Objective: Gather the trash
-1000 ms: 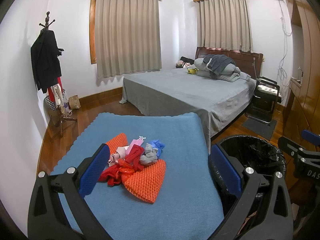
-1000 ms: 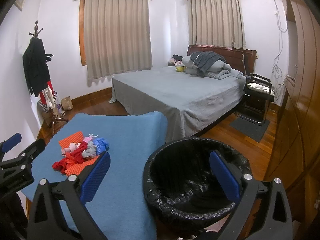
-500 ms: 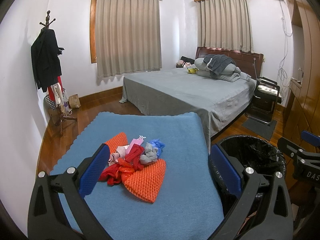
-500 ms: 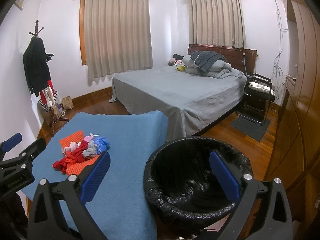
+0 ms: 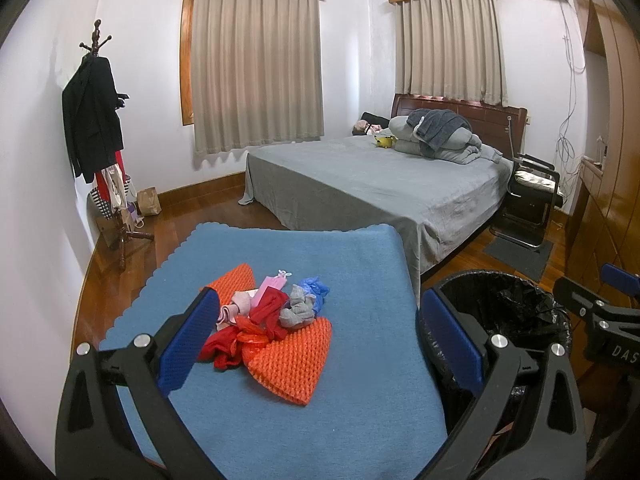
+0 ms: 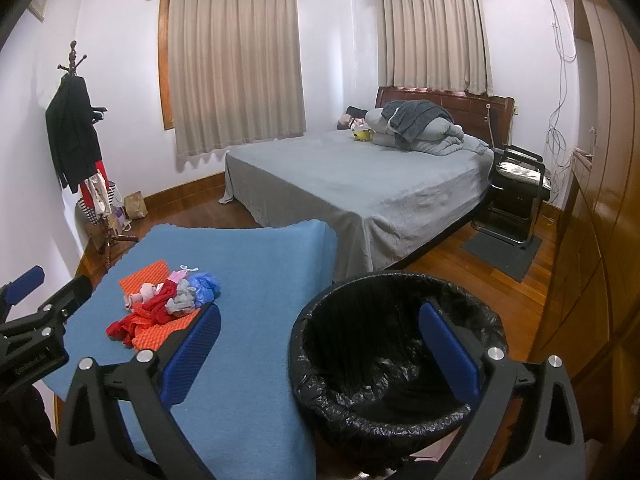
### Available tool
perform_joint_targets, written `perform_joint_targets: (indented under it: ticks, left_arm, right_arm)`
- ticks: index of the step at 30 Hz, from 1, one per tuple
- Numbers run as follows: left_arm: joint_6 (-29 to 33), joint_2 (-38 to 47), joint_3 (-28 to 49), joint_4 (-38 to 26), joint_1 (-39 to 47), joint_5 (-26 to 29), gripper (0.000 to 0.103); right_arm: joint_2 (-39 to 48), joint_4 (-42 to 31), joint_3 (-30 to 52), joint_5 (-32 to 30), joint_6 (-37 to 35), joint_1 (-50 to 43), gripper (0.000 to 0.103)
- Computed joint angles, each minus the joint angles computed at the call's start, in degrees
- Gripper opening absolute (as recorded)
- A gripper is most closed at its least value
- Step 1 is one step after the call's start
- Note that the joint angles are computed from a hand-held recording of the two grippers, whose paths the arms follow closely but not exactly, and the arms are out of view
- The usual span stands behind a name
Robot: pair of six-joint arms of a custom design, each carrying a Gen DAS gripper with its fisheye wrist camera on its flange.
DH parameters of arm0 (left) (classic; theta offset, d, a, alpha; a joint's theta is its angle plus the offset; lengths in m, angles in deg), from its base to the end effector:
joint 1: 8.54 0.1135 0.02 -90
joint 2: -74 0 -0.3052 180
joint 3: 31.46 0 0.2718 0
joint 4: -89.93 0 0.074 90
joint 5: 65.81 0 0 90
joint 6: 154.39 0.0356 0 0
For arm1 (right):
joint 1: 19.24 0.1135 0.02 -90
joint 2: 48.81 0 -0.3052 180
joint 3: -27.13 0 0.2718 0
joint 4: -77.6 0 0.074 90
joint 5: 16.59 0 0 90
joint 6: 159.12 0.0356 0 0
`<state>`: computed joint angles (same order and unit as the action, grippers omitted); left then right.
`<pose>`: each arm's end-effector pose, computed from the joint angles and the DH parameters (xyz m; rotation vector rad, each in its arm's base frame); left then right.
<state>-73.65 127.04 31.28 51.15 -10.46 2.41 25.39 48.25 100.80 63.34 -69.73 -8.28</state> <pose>0.1983 0.0066 0.3511 -0.3604 2.0181 0.2733 0.2965 0.0638 0.3503 -0.3173 2.0727 0.2931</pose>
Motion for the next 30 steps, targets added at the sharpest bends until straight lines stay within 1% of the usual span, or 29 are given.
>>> perform_joint_targets:
  ticks: [28, 30]
  left_arm:
    - [-0.34, 0.04, 0.10, -0.24, 0.07, 0.25, 0.098]
    - [-0.35, 0.05, 0.12, -0.28, 0.05, 0.25, 0.098]
  right_arm:
    - [0.66, 0.13, 0.32, 0.21, 0.18, 0.34, 0.097]
    - [-0.25, -0.39, 0.01, 1.41, 0.88, 1.73, 0.097]
